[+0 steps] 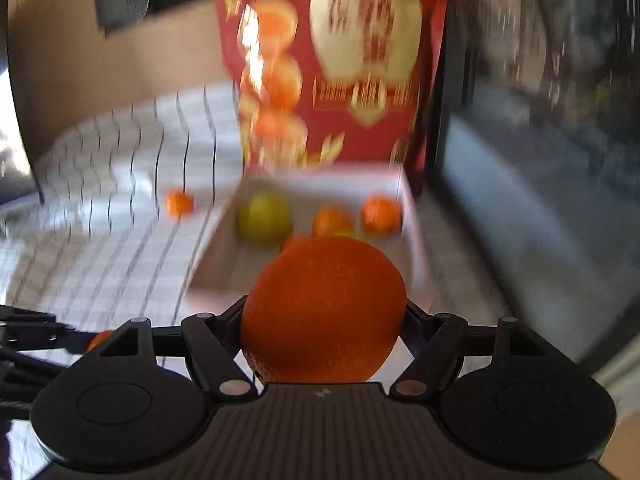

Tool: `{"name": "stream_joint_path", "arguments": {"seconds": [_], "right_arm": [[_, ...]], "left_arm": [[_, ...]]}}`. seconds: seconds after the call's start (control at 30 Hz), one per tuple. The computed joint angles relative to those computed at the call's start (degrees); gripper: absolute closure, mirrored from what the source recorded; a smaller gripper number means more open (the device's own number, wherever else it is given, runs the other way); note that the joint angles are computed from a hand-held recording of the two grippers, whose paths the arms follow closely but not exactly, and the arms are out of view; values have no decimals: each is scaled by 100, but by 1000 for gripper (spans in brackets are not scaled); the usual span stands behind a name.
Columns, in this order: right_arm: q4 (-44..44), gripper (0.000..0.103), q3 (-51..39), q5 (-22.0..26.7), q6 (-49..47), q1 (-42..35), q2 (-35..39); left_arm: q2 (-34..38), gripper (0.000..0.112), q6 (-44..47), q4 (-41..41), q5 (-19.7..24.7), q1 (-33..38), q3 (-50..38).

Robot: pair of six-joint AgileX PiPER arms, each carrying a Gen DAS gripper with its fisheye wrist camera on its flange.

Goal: Organize fruits
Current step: 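Drop the orange and the tangerine into the pink box with both tools, then grasp a small tangerine on the table with the right tool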

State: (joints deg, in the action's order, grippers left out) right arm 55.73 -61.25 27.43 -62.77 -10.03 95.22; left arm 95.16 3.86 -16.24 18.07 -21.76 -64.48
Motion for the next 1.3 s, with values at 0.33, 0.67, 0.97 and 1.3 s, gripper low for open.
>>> {"name": "stream_joint_path", "arguments": {"seconds": [0.33, 0.67, 0.97, 1.3], "right_arm": [[-1123, 28, -2782, 739, 1220, -59, 1271], [-1521, 28, -4205, 2118, 2071, 201, 2619], [-2218, 28, -4224, 2243, 2327, 917, 3008], [-1746, 26, -3455, 1266, 1481, 1175, 2325]], "left_arm": [[1632, 62, -260, -466, 769, 233, -2446], [-275, 62, -227, -1030, -579, 434, 529], [-1177, 62, -2510, 721, -957, 607, 2006], [-1296, 62, -1787, 29, -1076, 989, 2388]]}}
